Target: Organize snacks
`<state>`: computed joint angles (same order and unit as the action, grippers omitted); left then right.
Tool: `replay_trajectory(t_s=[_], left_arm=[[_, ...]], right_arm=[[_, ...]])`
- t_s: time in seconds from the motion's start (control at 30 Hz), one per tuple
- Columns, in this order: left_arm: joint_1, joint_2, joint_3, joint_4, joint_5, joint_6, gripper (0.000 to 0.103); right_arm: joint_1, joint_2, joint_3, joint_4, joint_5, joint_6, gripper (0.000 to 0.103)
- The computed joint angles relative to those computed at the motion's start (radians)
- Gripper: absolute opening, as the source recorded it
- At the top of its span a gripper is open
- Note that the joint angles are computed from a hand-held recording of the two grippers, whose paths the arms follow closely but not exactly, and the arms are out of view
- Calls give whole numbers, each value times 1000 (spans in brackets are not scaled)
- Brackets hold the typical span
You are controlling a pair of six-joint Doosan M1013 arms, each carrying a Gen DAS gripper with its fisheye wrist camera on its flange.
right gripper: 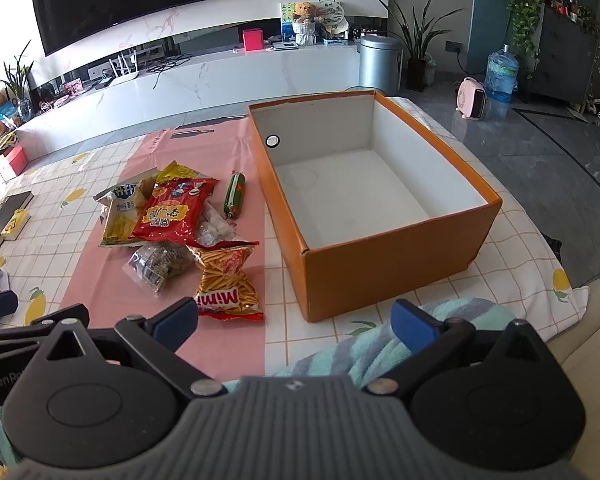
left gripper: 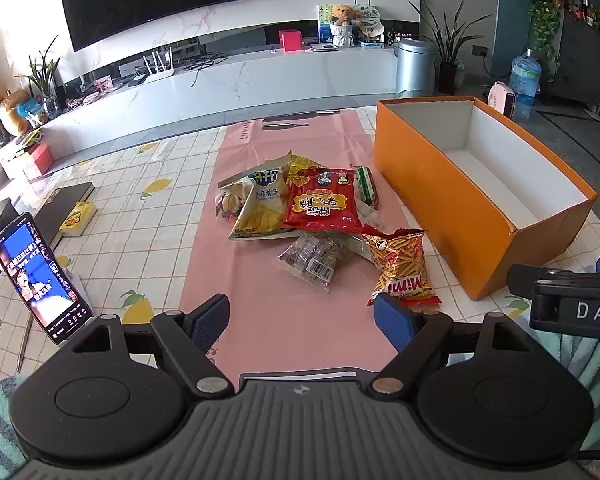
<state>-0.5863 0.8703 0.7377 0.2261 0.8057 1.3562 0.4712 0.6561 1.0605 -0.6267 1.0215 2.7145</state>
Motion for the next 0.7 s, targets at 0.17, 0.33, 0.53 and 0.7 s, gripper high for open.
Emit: replay_trajectory(t_s=[0.17, 0.33, 0.53, 0.7], left_arm=[[-1, 2, -2, 1, 3, 0, 96], [-1, 2, -1, 2, 3, 0, 96], [-2, 1, 1, 6, 0, -2, 96], [-2, 0, 4, 8, -2, -4, 96]], right_arm=[[0, 4, -6, 8, 6, -7, 99], [1, 6, -10, 8, 15, -6, 99], [0, 6, -11, 7, 15, -8, 99], [1, 7, -14, 6, 17, -13, 99]])
